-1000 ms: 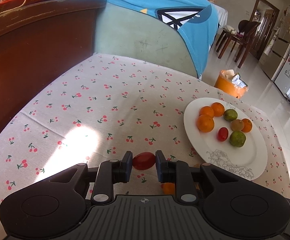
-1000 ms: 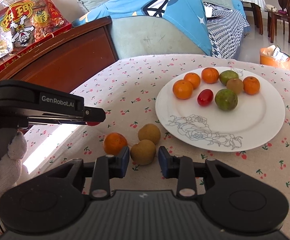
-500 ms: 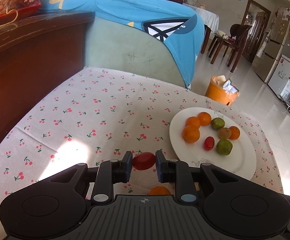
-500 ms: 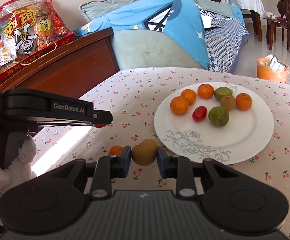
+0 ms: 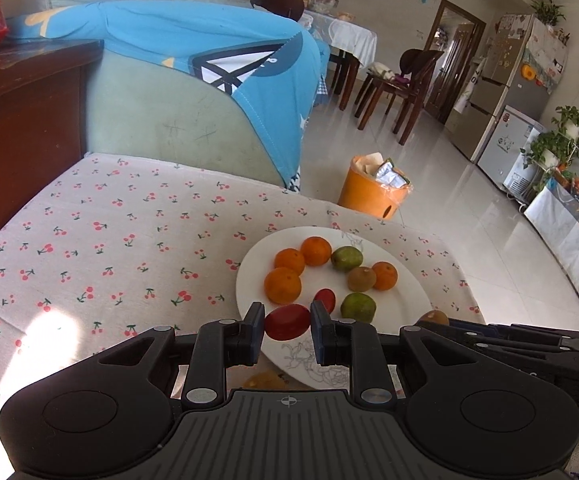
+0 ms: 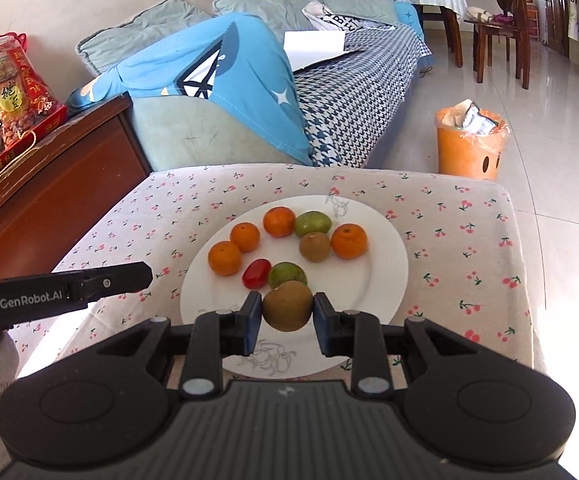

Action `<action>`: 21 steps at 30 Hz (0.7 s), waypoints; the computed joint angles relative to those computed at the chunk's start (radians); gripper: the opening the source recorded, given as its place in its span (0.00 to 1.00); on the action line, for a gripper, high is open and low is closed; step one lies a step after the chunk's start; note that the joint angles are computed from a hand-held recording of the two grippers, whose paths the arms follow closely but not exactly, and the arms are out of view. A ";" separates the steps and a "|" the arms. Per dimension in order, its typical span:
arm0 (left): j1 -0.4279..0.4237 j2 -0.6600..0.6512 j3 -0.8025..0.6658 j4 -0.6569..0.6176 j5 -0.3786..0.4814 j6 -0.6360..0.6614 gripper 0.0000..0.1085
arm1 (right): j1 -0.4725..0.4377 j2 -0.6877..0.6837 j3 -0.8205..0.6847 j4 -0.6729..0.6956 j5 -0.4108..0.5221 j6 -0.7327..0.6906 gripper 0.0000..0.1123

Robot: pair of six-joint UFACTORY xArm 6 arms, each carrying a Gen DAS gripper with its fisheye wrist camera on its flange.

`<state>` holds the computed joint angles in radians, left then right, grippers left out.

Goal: Organize fruits
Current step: 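Carry the tomato and kiwi onto the plate and open both tools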

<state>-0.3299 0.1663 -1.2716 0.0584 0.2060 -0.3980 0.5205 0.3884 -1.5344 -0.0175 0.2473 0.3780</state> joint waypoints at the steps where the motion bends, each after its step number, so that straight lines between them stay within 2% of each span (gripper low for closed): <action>1: -0.005 0.010 -0.009 -0.017 0.003 0.015 0.20 | -0.001 0.002 0.003 0.026 -0.003 -0.010 0.25; 19: -0.030 0.117 -0.103 -0.058 0.027 0.054 0.21 | -0.008 0.059 -0.048 0.070 0.039 0.029 0.27; 21: -0.030 0.118 -0.104 -0.035 0.022 0.041 0.24 | -0.009 0.060 -0.048 0.087 0.036 0.028 0.27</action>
<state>-0.3599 0.2844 -1.3754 0.0236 0.2276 -0.3567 0.5112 0.4484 -1.5820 0.0690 0.2828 0.4064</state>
